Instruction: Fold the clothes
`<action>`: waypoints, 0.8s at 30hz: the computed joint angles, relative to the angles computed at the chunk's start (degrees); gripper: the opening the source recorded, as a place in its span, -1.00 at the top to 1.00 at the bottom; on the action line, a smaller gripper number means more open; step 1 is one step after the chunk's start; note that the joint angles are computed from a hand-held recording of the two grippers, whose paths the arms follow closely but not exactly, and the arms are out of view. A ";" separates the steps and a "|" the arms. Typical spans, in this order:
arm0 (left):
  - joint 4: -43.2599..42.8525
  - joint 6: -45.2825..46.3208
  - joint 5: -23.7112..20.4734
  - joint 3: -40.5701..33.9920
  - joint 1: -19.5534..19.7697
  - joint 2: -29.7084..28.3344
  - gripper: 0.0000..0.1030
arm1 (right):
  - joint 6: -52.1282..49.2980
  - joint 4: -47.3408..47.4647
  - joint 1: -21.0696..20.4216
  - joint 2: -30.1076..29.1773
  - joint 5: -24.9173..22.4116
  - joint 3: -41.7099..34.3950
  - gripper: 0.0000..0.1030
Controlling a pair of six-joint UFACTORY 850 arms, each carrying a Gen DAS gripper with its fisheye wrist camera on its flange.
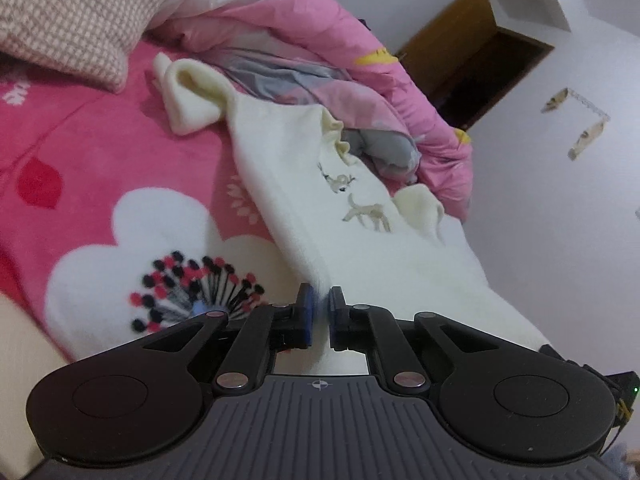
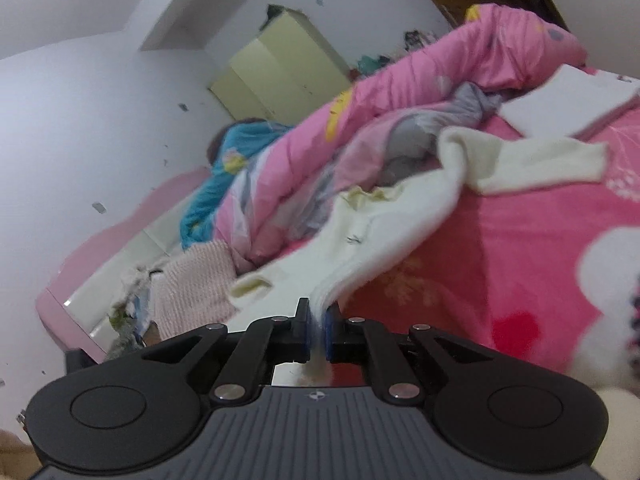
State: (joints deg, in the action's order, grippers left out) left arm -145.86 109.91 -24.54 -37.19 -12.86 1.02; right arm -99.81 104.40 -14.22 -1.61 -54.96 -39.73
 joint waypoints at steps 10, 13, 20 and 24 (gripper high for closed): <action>-1.37 0.88 9.09 2.70 0.70 -1.89 0.98 | 12.75 -13.19 2.59 -3.79 20.33 -0.95 0.80; -5.03 2.95 8.68 3.63 1.77 -1.81 0.95 | 11.10 -12.52 4.95 -0.91 29.40 0.26 0.69; -18.14 25.46 4.12 2.15 -0.62 -1.57 0.90 | -12.44 12.11 6.61 1.89 31.57 1.70 0.63; -19.43 33.67 0.23 -1.66 -3.74 -6.12 0.89 | -17.20 15.77 10.95 -3.40 26.50 -1.35 0.63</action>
